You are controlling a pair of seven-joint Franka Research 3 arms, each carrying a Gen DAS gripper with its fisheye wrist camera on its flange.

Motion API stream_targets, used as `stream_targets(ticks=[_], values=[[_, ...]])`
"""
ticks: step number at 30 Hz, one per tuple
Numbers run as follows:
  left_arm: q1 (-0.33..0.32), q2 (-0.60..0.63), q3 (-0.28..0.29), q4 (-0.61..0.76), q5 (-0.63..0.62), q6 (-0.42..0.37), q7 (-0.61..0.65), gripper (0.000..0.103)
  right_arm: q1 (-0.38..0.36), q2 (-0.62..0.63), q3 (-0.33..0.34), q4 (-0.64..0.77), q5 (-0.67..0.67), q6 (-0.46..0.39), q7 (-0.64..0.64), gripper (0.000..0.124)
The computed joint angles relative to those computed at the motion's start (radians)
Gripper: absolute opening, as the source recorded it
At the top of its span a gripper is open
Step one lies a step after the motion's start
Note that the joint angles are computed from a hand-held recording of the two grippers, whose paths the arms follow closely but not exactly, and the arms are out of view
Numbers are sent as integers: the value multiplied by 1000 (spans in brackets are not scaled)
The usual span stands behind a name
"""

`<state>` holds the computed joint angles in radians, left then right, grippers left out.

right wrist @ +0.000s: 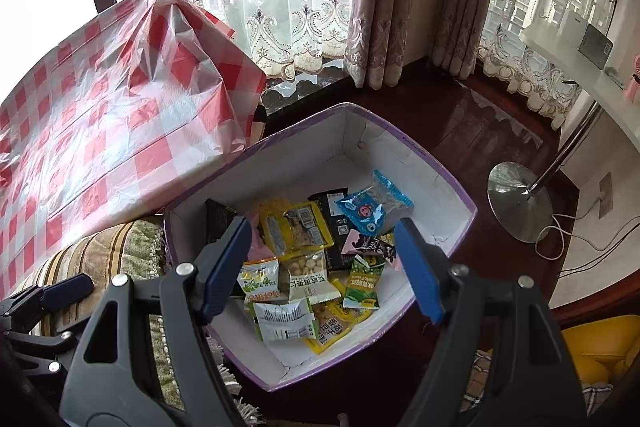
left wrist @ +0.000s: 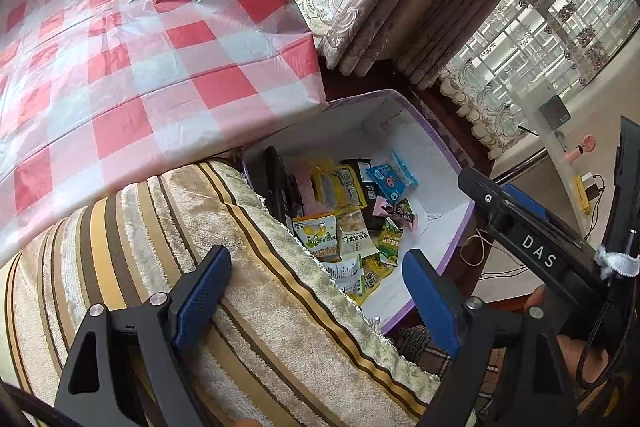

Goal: Organize snacks

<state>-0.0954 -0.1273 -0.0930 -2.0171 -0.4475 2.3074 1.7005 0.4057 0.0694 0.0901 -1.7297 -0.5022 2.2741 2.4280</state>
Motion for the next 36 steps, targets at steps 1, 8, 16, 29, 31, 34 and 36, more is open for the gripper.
stream_targets(ticks=[1,8,16,29,31,34,36], values=[[0,0,0,-1,-5,1,-5,88,0,-1,0,1,-2,-3,1,76],[3,-3,3,-7,-21,7,-38,88,-1,12,-3,13,11,-7,-6,76],[3,-1,1,-3,-7,-1,-45,88,6,24,-7,27,13,-32,-25,76],[3,32,-9,27,-8,-10,-19,102,4,30,-12,25,41,-54,-49,76],[5,37,-13,31,2,-8,-26,102,4,30,-13,23,43,-55,-50,76],[5,40,-17,35,18,-9,-30,103,3,31,-13,23,45,-56,-53,76],[6,41,-18,36,19,-9,-31,103,3,29,-14,21,45,-54,-53,76]])
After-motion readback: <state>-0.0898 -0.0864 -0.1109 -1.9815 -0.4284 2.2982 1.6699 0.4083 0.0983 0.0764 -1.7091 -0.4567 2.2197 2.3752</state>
